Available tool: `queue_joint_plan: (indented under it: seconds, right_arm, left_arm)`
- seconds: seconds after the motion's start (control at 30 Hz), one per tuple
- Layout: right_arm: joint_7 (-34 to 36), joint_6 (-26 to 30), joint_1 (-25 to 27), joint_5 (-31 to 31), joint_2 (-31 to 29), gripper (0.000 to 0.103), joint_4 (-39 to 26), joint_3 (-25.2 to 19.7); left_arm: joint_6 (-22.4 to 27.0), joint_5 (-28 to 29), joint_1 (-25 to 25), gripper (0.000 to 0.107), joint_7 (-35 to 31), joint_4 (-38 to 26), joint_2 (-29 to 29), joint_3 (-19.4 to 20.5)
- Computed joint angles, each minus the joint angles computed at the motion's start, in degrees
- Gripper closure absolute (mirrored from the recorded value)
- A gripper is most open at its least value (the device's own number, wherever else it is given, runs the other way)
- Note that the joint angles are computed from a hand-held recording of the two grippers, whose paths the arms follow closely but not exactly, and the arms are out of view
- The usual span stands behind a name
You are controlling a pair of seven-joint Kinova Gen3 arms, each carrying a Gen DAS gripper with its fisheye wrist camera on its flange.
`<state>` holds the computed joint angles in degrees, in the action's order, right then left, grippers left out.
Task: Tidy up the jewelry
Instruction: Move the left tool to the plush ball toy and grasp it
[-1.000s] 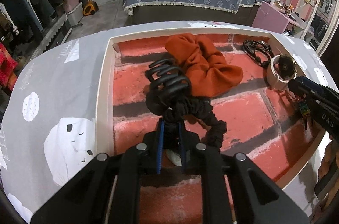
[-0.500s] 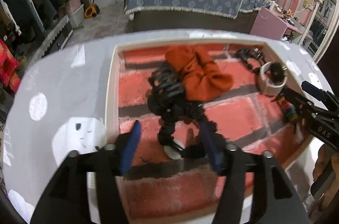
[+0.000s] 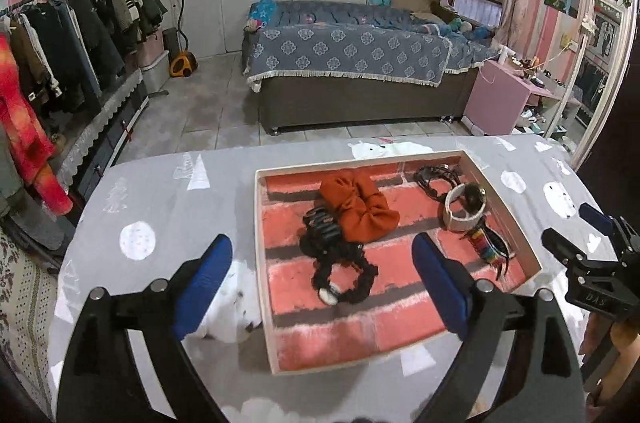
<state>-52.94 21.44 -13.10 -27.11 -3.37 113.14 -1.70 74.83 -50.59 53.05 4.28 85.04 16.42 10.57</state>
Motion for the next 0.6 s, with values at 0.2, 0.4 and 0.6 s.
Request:
queue_joint_plan:
  seconds: [0.2, 0.4, 0.6]
  right_arm:
    - [-2.53, -0.9, -0.19, 2.89, -4.47, 0.004, 3.78, 0.41]
    - [-4.85, -0.59, -2.88, 5.03, -9.3, 0.004, 7.7, 3.41]
    - [-7.7, -2.66, -5.0, 9.77, -14.93, 0.004, 13.15, 4.1]
  left_arm:
    - [5.32, 0.07, 2.99, 0.018, 2.08, -0.18, -1.01, 1.32]
    - [11.3, -2.18, 6.74, 0.017, 6.27, 0.0, -2.03, 3.41]
    - [17.07, -3.87, 11.15, 0.015, 10.19, 0.65, -1.21, 5.64]
